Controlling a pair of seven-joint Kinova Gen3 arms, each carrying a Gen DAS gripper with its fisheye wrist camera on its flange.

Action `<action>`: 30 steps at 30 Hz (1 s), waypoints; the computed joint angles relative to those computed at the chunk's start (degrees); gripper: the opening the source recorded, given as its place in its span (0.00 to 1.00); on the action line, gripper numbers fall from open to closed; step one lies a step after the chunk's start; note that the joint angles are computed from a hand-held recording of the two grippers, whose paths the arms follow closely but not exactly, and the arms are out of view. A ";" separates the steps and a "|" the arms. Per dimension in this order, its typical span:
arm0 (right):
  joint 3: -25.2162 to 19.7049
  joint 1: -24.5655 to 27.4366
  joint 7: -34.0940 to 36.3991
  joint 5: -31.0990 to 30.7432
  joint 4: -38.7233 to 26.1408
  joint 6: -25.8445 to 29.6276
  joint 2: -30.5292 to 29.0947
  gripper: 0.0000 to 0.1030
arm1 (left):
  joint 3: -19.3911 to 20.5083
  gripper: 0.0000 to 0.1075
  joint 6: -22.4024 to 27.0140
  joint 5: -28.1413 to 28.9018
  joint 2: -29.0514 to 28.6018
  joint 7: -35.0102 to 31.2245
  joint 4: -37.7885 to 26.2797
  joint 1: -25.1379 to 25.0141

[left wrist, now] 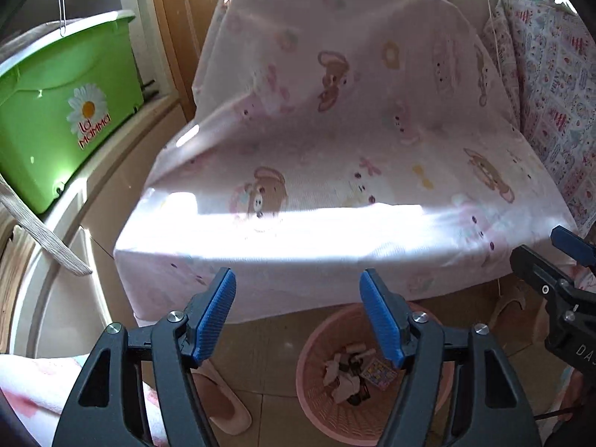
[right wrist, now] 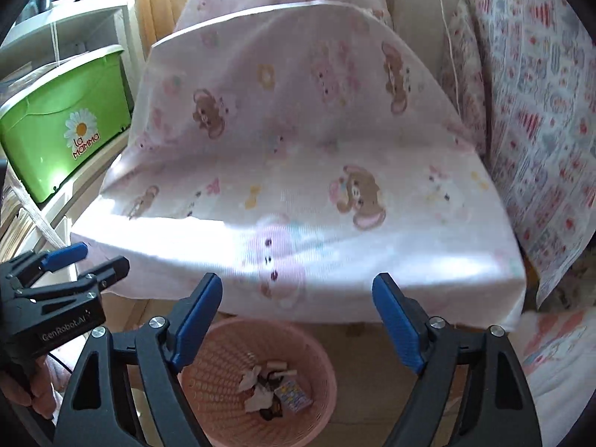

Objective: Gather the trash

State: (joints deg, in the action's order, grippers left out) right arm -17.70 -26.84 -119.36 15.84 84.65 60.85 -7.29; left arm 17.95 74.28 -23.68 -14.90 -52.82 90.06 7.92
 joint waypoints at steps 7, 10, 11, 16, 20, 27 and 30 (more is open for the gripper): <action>-0.99 -0.11 -0.63 2.44 -0.76 -0.12 -0.96 0.82 | 0.72 0.85 -5.93 -0.45 -4.32 1.17 1.97 -2.49; -1.94 -0.07 -0.82 4.13 -0.30 -0.64 -1.45 0.82 | 3.11 0.95 -6.00 -2.05 -5.31 2.08 1.19 -4.59; -2.24 -0.01 -1.10 4.68 -0.14 -0.97 -1.53 0.82 | 3.73 0.95 -5.96 -2.49 -5.51 2.28 1.27 -5.25; -3.32 0.42 -1.98 6.56 0.32 -1.81 -2.18 0.83 | 4.22 0.95 -4.84 -2.14 -4.61 0.13 0.79 -5.62; -4.32 0.24 -1.95 8.88 0.29 -1.29 -1.85 0.83 | 5.00 0.95 -6.59 -2.85 -5.74 0.93 1.82 -6.08; -3.93 0.21 -2.30 8.58 0.61 -1.90 -2.16 0.83 | 5.97 0.95 -7.46 -3.15 -6.43 1.20 2.09 -7.57; -4.26 0.37 -2.95 9.46 0.89 -2.29 -2.38 0.83 | 5.85 0.95 -7.95 -2.85 -6.84 1.32 2.15 -8.16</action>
State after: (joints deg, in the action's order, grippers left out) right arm -21.96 -26.47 -122.31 25.30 85.54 58.56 -9.68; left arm 23.80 66.33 -26.52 -21.74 -51.49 92.21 -0.24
